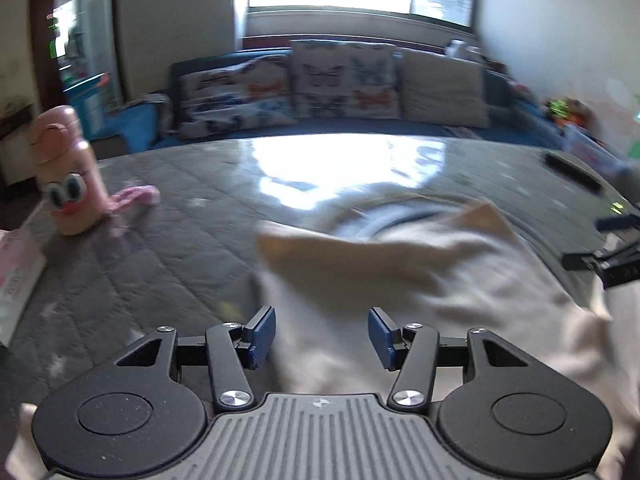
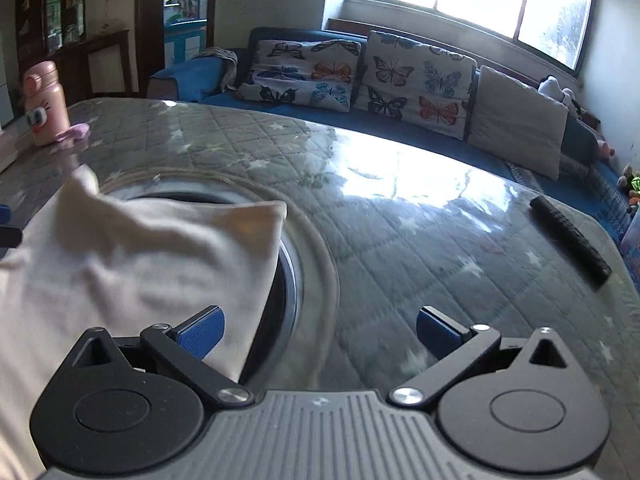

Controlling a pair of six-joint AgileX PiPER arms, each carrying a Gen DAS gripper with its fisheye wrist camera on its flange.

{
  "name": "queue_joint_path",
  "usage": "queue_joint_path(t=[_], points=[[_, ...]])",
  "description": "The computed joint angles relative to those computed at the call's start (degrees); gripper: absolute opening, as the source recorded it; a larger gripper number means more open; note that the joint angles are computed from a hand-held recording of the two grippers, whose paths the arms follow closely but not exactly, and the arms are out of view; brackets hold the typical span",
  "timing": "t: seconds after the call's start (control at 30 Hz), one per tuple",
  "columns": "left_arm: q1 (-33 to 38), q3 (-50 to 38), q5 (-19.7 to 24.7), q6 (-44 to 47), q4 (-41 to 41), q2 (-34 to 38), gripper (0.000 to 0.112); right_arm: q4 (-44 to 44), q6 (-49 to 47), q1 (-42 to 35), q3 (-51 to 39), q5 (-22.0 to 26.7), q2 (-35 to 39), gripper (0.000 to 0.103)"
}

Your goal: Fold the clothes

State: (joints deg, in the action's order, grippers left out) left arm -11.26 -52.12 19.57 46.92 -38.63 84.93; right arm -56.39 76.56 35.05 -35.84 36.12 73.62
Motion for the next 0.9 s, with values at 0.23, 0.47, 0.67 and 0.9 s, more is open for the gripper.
queue_joint_path(t=[0.23, 0.47, 0.67, 0.9], points=[[4.31, -10.94, 3.58, -1.07, -3.30, 9.42, 0.062, -5.37, 4.99, -9.21, -6.85, -8.37, 12.24, 0.103], [5.38, -20.25, 8.59, -5.99, -4.19, 16.86, 0.064, -9.87, 8.64, -11.13, -11.80, -10.20, 19.69, 0.103], [4.98, -25.64, 12.36, -8.59, -2.64, 21.73, 0.050, -13.19, 10.44, -11.11, -11.72, -9.50, 20.86, 0.103], [6.29, -20.93, 11.41, 10.85, -19.47, 19.23, 0.008, -16.88, 13.98, -10.79, -10.71, -5.57, 20.43, 0.103]])
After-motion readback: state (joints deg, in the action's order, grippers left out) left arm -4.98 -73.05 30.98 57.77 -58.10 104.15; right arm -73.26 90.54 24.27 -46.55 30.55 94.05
